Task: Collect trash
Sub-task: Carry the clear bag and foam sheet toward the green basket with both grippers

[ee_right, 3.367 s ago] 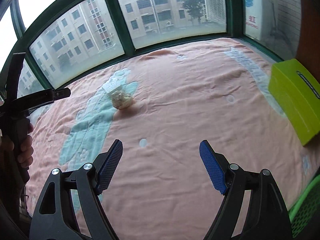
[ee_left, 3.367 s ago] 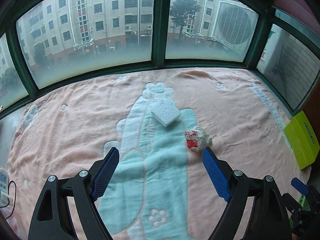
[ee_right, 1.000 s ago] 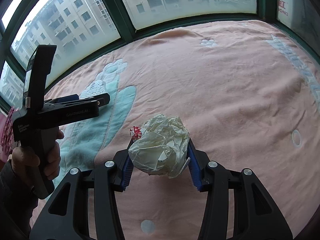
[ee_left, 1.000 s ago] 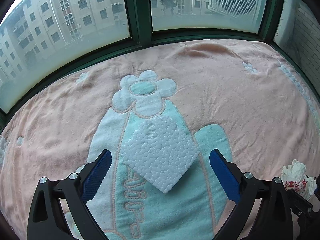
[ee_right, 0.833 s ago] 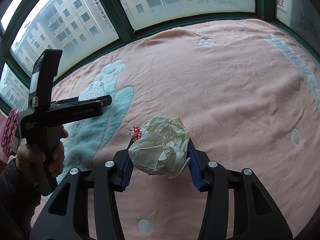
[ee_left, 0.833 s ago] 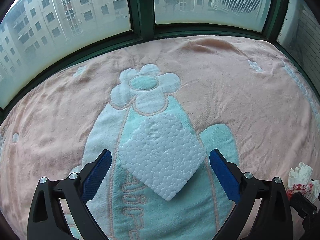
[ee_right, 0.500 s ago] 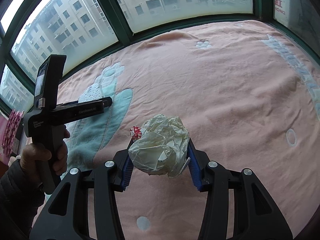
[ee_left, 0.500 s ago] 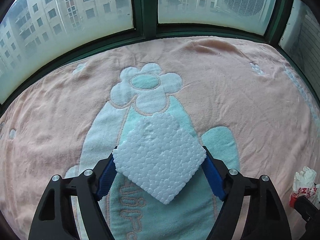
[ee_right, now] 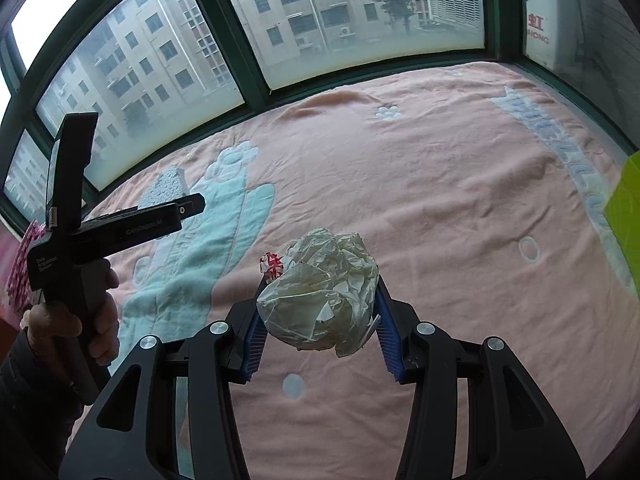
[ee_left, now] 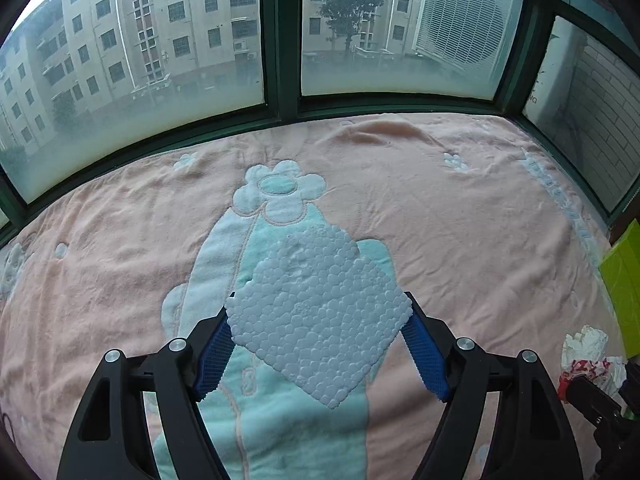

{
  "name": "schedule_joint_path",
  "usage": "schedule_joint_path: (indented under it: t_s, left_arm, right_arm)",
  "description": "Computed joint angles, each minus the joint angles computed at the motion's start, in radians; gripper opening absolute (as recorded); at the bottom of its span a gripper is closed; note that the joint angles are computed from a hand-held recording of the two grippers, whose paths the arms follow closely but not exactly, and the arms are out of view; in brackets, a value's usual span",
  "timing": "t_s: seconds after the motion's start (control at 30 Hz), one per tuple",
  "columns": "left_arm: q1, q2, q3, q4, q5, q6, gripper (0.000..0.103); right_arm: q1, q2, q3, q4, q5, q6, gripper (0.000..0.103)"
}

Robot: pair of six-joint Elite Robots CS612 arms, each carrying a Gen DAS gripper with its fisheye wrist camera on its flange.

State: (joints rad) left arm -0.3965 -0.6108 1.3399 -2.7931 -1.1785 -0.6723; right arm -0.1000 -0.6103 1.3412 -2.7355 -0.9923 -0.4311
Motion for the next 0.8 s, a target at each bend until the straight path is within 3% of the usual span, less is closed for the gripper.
schedule_joint_path:
  t_s: [0.33,0.8]
  left_arm:
    - [-0.078,-0.083,0.129,-0.104,0.04,-0.002,0.074]
    - [-0.172,-0.163,0.241,-0.211,0.111,0.001,0.074]
  right_arm:
    - [-0.042,-0.096,0.165,-0.145,0.002,-0.026,0.048]
    - [-0.116,-0.182,0.329,-0.278,-0.012,-0.01,0.048]
